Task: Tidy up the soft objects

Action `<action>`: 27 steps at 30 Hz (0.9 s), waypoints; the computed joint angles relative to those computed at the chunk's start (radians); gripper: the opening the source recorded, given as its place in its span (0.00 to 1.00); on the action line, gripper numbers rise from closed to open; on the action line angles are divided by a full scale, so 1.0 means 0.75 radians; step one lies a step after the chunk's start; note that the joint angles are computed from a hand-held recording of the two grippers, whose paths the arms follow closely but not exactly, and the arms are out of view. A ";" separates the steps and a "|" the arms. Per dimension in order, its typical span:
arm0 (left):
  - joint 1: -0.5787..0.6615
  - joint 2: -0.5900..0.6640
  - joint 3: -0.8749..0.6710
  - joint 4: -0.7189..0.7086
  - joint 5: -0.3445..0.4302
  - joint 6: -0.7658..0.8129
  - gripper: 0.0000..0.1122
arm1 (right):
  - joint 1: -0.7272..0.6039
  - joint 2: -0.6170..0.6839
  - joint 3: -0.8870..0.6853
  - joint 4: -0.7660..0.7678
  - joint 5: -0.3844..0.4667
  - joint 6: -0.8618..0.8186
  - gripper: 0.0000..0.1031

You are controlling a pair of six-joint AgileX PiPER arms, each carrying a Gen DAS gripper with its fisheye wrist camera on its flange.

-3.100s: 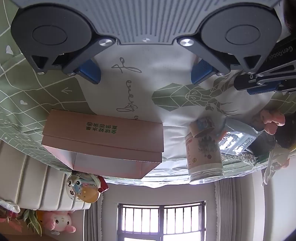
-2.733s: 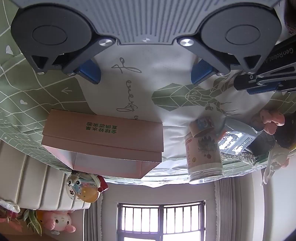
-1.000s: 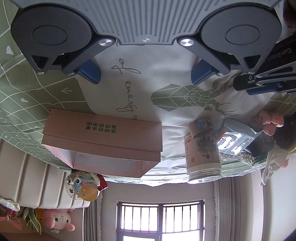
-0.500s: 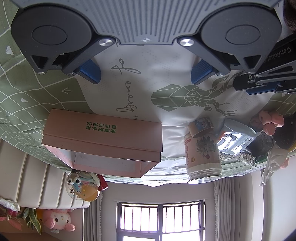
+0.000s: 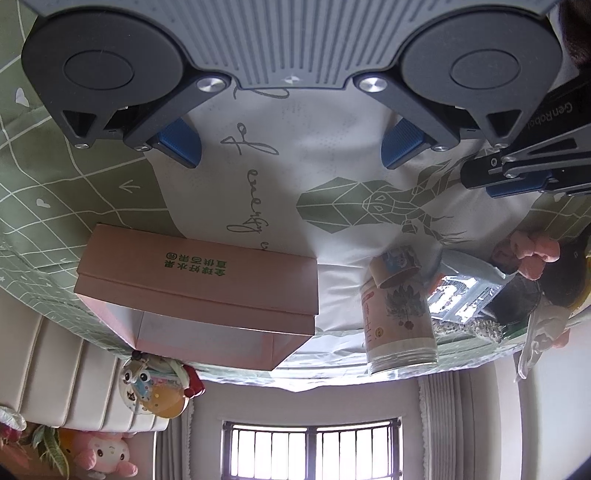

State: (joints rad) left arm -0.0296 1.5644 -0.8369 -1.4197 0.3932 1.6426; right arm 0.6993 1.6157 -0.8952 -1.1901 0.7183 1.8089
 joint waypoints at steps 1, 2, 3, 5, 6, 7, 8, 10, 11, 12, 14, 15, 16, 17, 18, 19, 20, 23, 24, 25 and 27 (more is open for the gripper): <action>0.010 0.004 -0.013 0.047 0.020 -0.033 0.22 | -0.023 -0.013 -0.006 0.058 -0.032 -0.073 1.00; 0.020 0.007 -0.026 0.089 0.041 -0.057 0.22 | -0.046 -0.022 -0.015 0.112 -0.057 -0.143 1.00; 0.037 0.015 -0.042 0.126 0.074 -0.076 0.22 | -0.062 -0.027 -0.026 0.166 -0.071 -0.213 1.00; 0.081 0.042 -0.086 0.188 0.161 -0.119 0.22 | -0.087 -0.029 -0.048 0.257 -0.088 -0.336 1.00; 0.111 0.055 -0.109 0.211 0.215 -0.145 0.22 | -0.091 -0.027 -0.061 0.293 -0.085 -0.377 1.00; 0.141 0.069 -0.135 0.237 0.270 -0.183 0.22 | -0.097 -0.020 -0.080 0.335 -0.078 -0.431 1.00; 0.170 0.081 -0.162 0.271 0.316 -0.233 0.21 | -0.103 -0.011 -0.104 0.383 -0.066 -0.488 1.00; 0.214 0.089 -0.196 0.310 0.358 -0.271 0.21 | -0.116 0.005 -0.154 0.475 -0.037 -0.585 1.00; 0.252 0.090 -0.206 0.288 0.392 -0.228 0.21 | -0.115 0.011 -0.172 0.503 -0.028 -0.611 1.00; 0.302 0.092 -0.216 0.250 0.439 -0.168 0.21 | -0.108 0.016 -0.185 0.511 -0.024 -0.627 1.00; 0.412 0.100 -0.249 0.165 0.518 -0.060 0.22 | -0.074 0.037 -0.214 0.478 0.007 -0.619 1.00; 0.467 0.110 -0.278 0.134 0.545 -0.017 0.22 | -0.053 0.047 -0.231 0.455 0.024 -0.600 1.00; 0.524 0.127 -0.319 0.102 0.564 0.032 0.22 | -0.033 0.059 -0.256 0.437 0.035 -0.590 1.00; 0.572 0.146 -0.355 0.059 0.570 0.104 0.22 | -0.013 0.073 -0.280 0.416 0.038 -0.579 1.00; 0.614 0.172 -0.399 0.018 0.569 0.189 0.22 | 0.007 0.091 -0.309 0.396 0.045 -0.575 1.00; 0.651 0.203 -0.452 -0.004 0.559 0.267 0.22 | 0.027 0.117 -0.350 0.378 0.060 -0.580 1.00; 0.672 0.231 -0.498 -0.024 0.529 0.342 0.22 | 0.047 0.142 -0.387 0.364 0.077 -0.585 1.00; 0.728 0.365 -0.690 -0.033 0.479 0.525 0.22 | 0.103 0.214 -0.501 0.324 0.121 -0.615 1.00; 0.733 0.416 -0.771 0.036 0.476 0.511 0.22 | 0.111 0.231 -0.531 0.326 0.115 -0.634 1.00; 0.733 0.464 -0.846 0.113 0.476 0.478 0.22 | 0.117 0.243 -0.552 0.334 0.104 -0.649 1.00; 0.733 0.559 -0.990 0.241 0.503 0.357 0.24 | 0.127 0.272 -0.600 0.359 0.096 -0.681 1.00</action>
State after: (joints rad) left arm 0.5205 1.9838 -1.5792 -1.2387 0.7706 1.9107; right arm 0.7944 1.8195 -1.3455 -0.9211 0.7900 1.2983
